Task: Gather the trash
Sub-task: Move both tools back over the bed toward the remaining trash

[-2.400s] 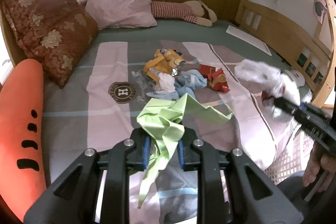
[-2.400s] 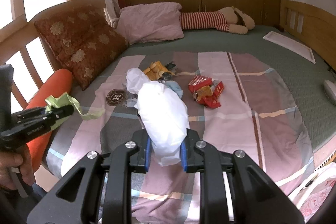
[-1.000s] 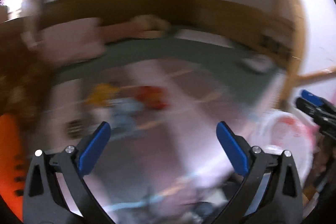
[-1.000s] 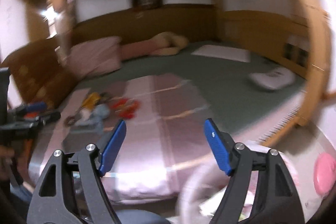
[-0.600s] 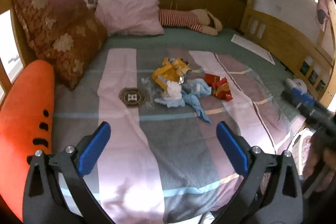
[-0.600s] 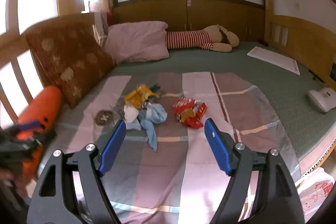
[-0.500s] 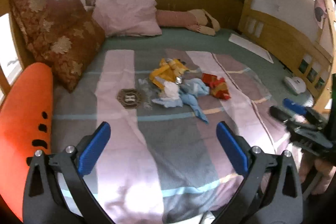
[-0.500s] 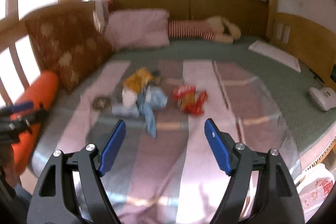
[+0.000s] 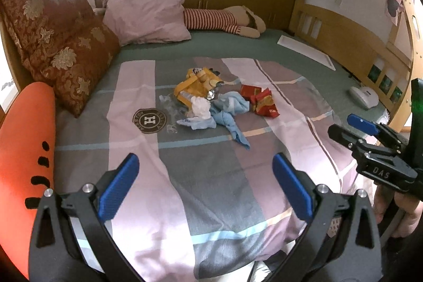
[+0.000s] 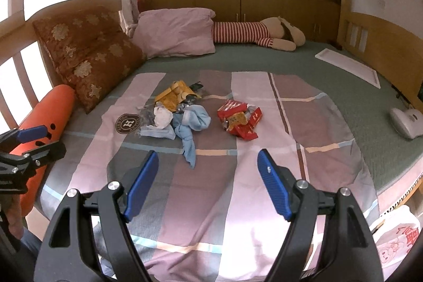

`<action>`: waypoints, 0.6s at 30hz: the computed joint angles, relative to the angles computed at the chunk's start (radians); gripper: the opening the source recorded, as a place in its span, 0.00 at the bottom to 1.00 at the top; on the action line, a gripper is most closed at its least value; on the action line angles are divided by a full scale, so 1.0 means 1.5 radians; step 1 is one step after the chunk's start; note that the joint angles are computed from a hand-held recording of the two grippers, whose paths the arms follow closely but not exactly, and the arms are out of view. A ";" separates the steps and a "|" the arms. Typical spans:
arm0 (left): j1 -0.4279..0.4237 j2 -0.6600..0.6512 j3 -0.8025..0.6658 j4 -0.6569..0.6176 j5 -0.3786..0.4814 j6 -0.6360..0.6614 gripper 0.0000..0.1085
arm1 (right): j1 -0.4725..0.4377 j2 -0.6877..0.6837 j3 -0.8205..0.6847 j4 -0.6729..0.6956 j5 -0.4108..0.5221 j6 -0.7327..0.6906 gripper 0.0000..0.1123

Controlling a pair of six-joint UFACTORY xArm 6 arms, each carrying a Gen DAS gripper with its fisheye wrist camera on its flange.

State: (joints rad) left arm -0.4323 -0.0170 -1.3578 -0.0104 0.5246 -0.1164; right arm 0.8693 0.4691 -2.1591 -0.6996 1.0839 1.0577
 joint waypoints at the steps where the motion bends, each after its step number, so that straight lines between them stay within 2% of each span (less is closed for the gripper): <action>1: 0.000 0.000 0.000 0.000 -0.001 0.000 0.92 | 0.001 0.000 -0.001 0.000 0.001 0.001 0.67; 12: 0.000 0.004 -0.001 0.009 0.007 0.000 0.92 | -0.001 0.000 0.001 0.003 -0.002 -0.001 0.67; 15: 0.002 0.011 -0.006 0.007 -0.008 -0.006 0.92 | 0.000 0.014 -0.020 0.006 0.011 -0.007 0.67; 18: 0.004 0.072 -0.089 -0.003 0.029 -0.006 0.92 | -0.010 0.064 -0.097 0.025 0.038 -0.050 0.67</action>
State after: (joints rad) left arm -0.4264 0.0918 -1.4911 -0.0154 0.5683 -0.1254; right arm 0.8548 0.5650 -2.3043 -0.6616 1.1408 0.9824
